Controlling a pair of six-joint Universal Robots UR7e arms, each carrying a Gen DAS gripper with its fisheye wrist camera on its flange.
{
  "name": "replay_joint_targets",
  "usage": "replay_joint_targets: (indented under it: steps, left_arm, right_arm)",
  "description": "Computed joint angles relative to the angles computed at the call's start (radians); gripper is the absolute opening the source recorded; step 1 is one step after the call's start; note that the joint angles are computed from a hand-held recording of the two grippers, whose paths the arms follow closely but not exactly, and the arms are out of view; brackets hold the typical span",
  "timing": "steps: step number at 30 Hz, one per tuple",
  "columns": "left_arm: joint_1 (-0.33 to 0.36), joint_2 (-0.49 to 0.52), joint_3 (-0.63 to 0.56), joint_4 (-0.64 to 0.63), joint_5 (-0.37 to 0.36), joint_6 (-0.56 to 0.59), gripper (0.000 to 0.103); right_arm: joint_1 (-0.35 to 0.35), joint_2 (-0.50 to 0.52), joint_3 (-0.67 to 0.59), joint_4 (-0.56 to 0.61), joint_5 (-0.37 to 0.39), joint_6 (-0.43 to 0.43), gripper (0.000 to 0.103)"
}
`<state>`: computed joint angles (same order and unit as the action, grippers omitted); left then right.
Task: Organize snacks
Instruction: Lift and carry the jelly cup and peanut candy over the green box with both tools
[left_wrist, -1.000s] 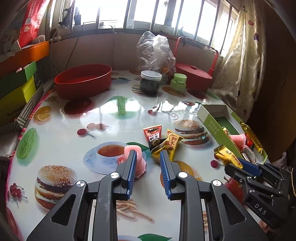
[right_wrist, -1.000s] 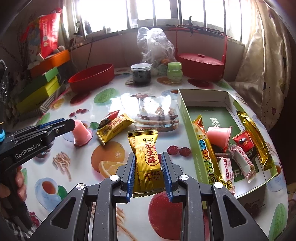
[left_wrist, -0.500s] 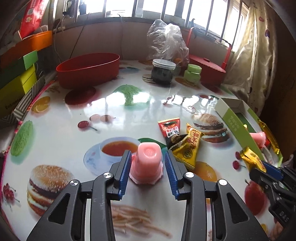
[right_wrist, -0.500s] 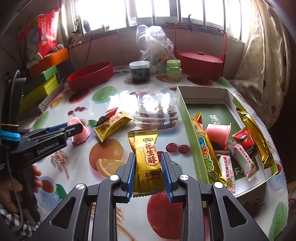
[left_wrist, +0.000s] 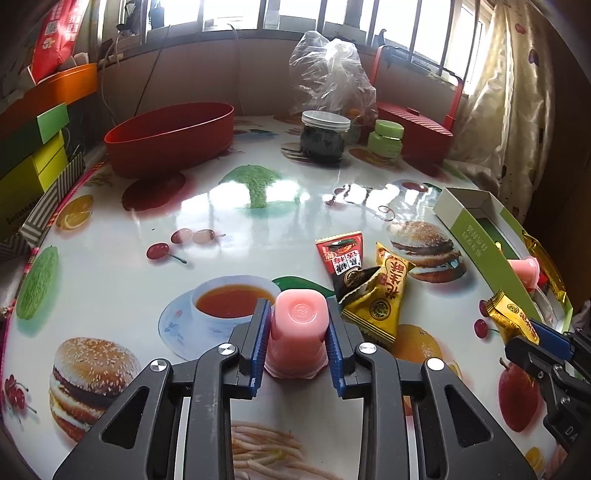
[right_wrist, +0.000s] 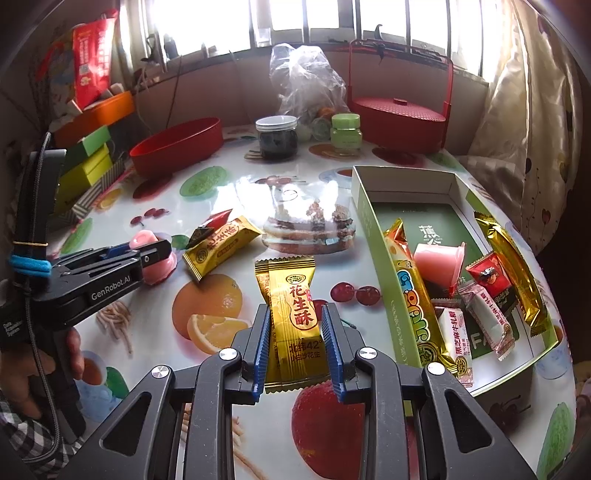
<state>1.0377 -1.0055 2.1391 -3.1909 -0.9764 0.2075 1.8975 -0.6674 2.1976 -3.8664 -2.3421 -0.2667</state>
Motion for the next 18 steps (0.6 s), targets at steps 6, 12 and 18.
replay_joint_targets:
  steps: [6,12,18]
  left_arm:
    - [-0.012,-0.017,0.014,-0.009,-0.012,0.003,0.029]
    - [-0.034,-0.037,0.028,0.001,-0.024,0.004,0.029]
    - [-0.064,-0.053,0.042,0.004,-0.041,0.009,0.029]
  right_arm:
    - [-0.002,0.001,0.004,-0.016,0.005,-0.008,0.026]
    - [0.008,-0.003,0.011,-0.034,0.003,-0.012,0.026]
    - [0.018,-0.016,0.019,-0.052,0.001,-0.021,0.026]
